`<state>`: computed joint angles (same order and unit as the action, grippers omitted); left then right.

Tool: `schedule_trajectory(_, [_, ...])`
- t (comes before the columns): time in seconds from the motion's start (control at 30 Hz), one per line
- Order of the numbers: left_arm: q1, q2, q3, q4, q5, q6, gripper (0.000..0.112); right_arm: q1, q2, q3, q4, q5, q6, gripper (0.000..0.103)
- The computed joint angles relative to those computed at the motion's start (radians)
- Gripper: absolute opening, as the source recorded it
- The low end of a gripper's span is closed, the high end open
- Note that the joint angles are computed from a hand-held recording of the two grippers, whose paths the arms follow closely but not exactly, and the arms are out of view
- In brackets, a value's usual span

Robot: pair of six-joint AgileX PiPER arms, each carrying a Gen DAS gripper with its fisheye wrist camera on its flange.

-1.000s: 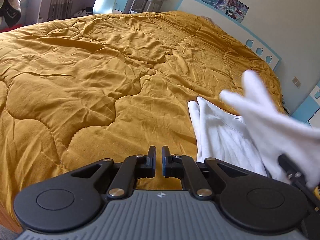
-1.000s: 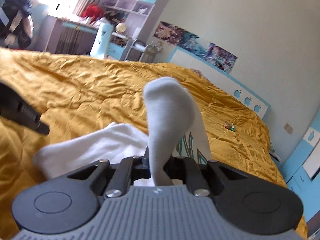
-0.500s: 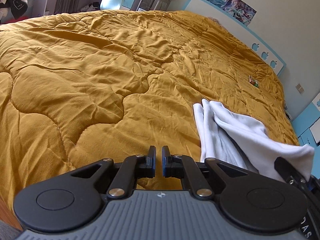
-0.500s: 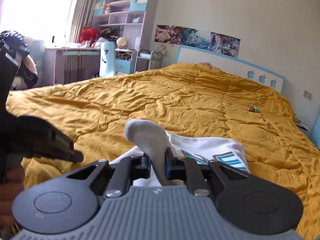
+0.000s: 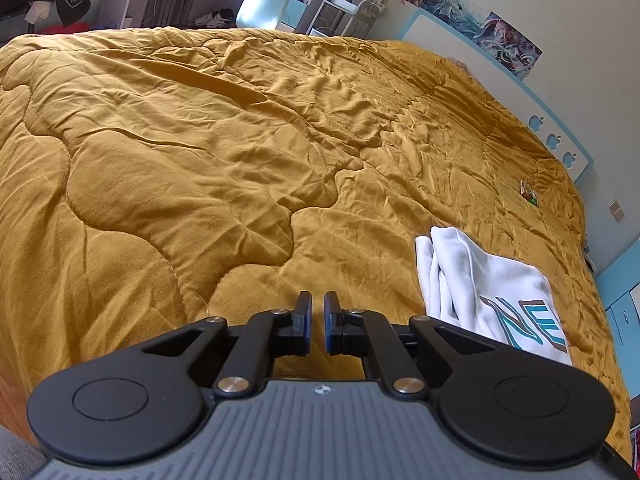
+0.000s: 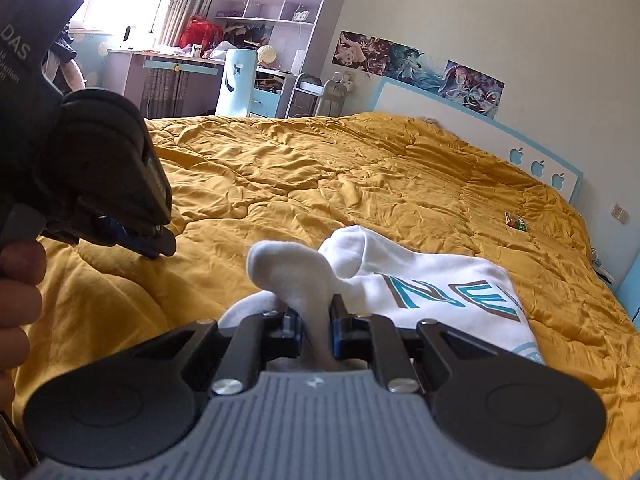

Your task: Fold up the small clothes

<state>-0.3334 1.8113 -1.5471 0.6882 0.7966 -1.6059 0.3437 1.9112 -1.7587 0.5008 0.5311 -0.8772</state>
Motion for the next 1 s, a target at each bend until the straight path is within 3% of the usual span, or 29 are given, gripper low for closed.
schedule_trajectory(0.03, [-0.005,0.005,-0.007,0.009,0.002,0.004,0.005,0.002,0.007,-0.011,-0.02,0.013,0.011,0.01])
schedule_trajectory(0.1, [-0.012,0.002,0.002,0.033,-0.025,0.004,0.005,-0.013,0.02,-0.032,0.008,0.082,-0.078,0.027])
schedule_trajectory(0.17, [0.003,-0.033,0.072,0.036,-0.175,0.02,0.007,-0.071,-0.015,0.0,0.16,0.147,-0.278,0.036])
schedule_trajectory(0.2, [0.013,-0.047,0.101,0.025,-0.246,0.031,0.009,-0.111,-0.032,0.013,0.248,0.19,-0.378,0.049])
schedule_trajectory(0.23, [0.012,-0.059,0.128,0.054,-0.313,0.004,0.01,-0.167,-0.051,0.026,0.341,0.246,-0.477,0.055])
schedule_trajectory(0.27, [0.001,-0.063,0.139,0.111,-0.34,-0.037,0.01,-0.214,-0.067,0.041,0.4,0.275,-0.537,0.057])
schedule_trajectory(0.37, [-0.07,-0.034,0.086,0.278,-0.262,-0.114,0.01,-0.334,-0.1,0.053,0.464,0.29,-0.513,0.057])
schedule_trajectory(0.47, [-0.107,-0.012,0.058,0.376,-0.287,-0.17,0.01,-0.448,-0.077,-0.012,0.442,0.321,-0.343,0.057])
schedule_trajectory(0.53, [-0.124,0.014,0.033,0.421,-0.324,-0.2,0.01,-0.496,-0.036,-0.076,0.363,0.358,-0.23,0.055])
schedule_trajectory(0.6, [-0.138,0.063,-0.041,0.327,-0.323,-0.074,0.01,-0.522,0.007,-0.125,0.264,0.378,-0.116,0.04])
schedule_trajectory(0.67, [-0.156,0.131,-0.148,0.192,-0.266,0.119,0.01,-0.534,0.058,-0.193,0.192,0.432,-0.024,0.036])
schedule_trajectory(0.8, [-0.191,0.289,-0.41,0.034,-0.019,0.379,0.01,-0.541,0.13,-0.264,0.197,0.514,0.049,0.036])
schedule_trajectory(0.87, [-0.172,0.311,-0.433,-0.056,0.008,0.412,0.01,-0.531,0.144,-0.274,0.209,0.53,0.051,0.036])
schedule_trajectory(0.93, [-0.158,0.305,-0.407,-0.088,0.006,0.383,0.009,-0.509,0.143,-0.259,0.193,0.494,0.063,0.035])
schedule_trajectory(1.0, [-0.147,0.29,-0.378,-0.115,-0.011,0.386,0.009,-0.501,0.193,-0.334,0.185,0.549,0.154,0.008])
